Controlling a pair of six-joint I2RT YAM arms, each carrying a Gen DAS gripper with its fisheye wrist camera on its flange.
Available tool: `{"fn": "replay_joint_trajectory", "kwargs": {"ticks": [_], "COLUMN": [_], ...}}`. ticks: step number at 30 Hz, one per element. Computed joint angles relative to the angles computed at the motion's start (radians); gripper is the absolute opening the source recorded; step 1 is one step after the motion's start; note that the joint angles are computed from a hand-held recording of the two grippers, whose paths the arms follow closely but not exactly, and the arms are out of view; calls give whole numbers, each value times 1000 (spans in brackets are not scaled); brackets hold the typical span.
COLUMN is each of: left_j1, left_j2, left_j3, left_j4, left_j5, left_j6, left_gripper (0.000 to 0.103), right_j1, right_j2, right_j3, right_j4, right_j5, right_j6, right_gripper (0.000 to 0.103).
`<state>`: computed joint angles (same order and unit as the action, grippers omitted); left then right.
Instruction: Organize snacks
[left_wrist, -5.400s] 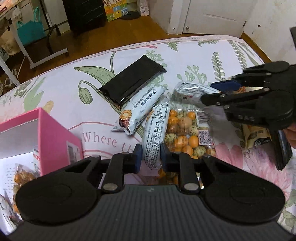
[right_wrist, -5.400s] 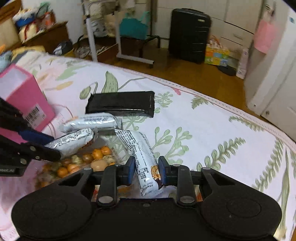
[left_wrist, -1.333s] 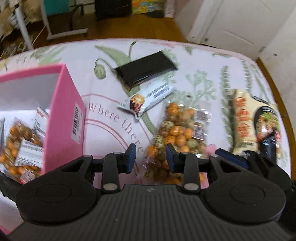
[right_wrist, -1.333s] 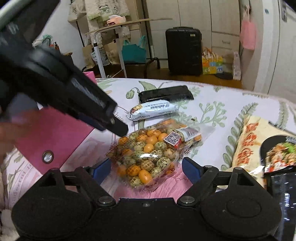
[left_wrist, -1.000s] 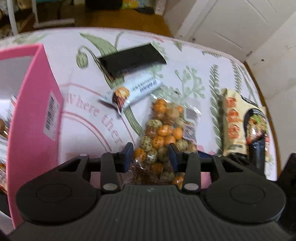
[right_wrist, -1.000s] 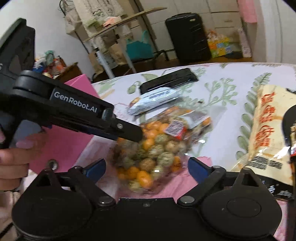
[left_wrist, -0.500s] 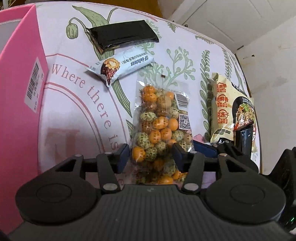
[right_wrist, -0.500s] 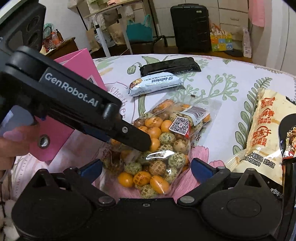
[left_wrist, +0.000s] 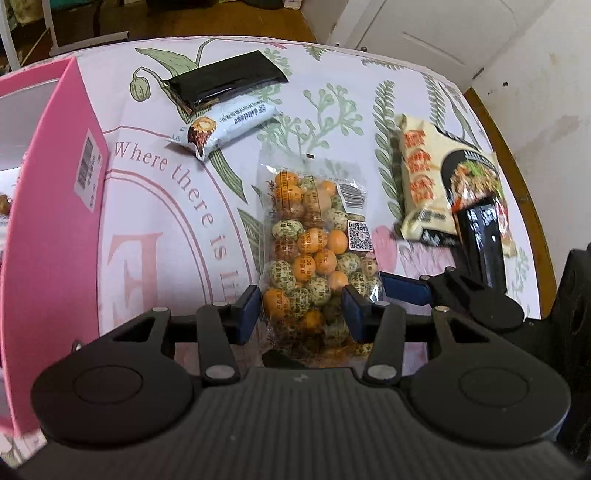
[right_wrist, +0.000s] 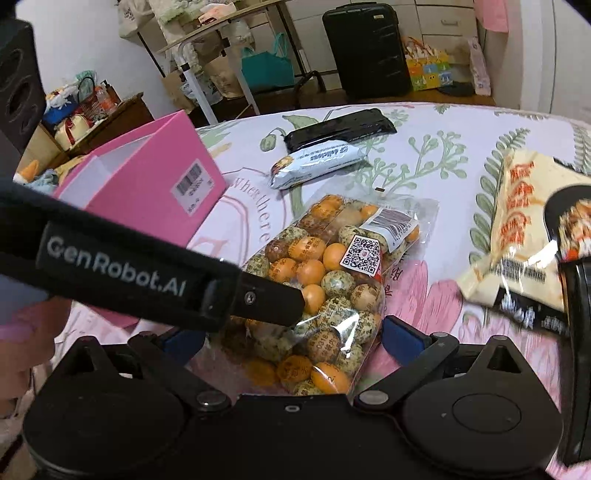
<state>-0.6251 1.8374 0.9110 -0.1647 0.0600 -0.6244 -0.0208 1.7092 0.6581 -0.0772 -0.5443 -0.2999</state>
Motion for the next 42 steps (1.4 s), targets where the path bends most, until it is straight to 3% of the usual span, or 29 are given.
{"fn": "replay_joint_trajectory", "kwargs": {"ticks": [20,26,30,37,42], "left_j1": [-177,-160,-110,-18,199], "left_j2": [-263,-440,-599,-868,-984], "left_j3": [-42,-113,-154,-173,-183], "left_j4": [-262,-311,-399,-594,-670], "left_j5": [-114,-57,-19,-91,-49], "left_j6": [-76,-38,-22,12,106], "left_gripper": [46,46,46,46,46], "right_j1": [-37,-29,25,209,347], "right_j2": [-336,-481,-546,-525,-418], "right_j3": [-82,-62,-32,63,150], "right_j4": [-309,-458,-514,-452,-344], "right_j5": [-50,-59,-77,-97,-75], "right_j6": [-33,-76,-71,36,96], "right_gripper": [103,103,103,96,91]}}
